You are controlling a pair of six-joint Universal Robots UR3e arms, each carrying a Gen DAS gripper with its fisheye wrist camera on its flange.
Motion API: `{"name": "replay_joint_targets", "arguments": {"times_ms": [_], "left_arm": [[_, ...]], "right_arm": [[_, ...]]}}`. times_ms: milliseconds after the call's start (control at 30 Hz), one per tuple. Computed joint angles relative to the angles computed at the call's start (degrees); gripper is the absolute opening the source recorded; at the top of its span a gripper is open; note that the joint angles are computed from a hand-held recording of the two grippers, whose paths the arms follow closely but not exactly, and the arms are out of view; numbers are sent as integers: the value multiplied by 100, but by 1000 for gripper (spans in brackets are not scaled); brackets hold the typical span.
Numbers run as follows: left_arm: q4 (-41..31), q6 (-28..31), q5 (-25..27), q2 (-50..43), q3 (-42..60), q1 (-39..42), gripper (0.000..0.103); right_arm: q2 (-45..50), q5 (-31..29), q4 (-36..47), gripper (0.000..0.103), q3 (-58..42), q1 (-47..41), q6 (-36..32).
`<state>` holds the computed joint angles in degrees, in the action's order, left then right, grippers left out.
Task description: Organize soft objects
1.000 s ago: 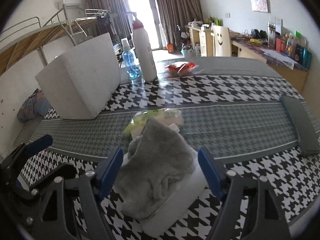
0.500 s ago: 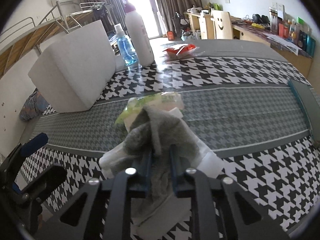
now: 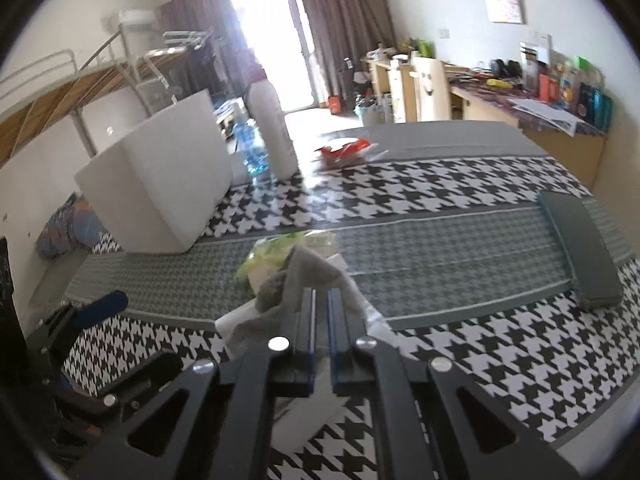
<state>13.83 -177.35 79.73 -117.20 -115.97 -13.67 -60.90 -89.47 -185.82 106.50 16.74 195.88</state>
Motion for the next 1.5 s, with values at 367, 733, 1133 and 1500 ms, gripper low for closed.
{"name": "replay_joint_targets", "arguments": {"times_ms": [367, 733, 1133, 1500], "left_arm": [[-56, -44, 120, -73, 118, -109, 102], [-93, 8, 134, -71, 129, -151, 102], [-411, 69, 300, -207, 571, -363, 102], [-813, 226, 427, -570, 1272, -694, 98]], "right_arm": [[-190, -146, -29, 46, 629, -113, 77], [-12, 87, 220, 46, 547, -65, 184], [-51, 179, 359, 18, 511, -105, 132], [-557, 73, -203, 13, 1282, -321, 95]]}}
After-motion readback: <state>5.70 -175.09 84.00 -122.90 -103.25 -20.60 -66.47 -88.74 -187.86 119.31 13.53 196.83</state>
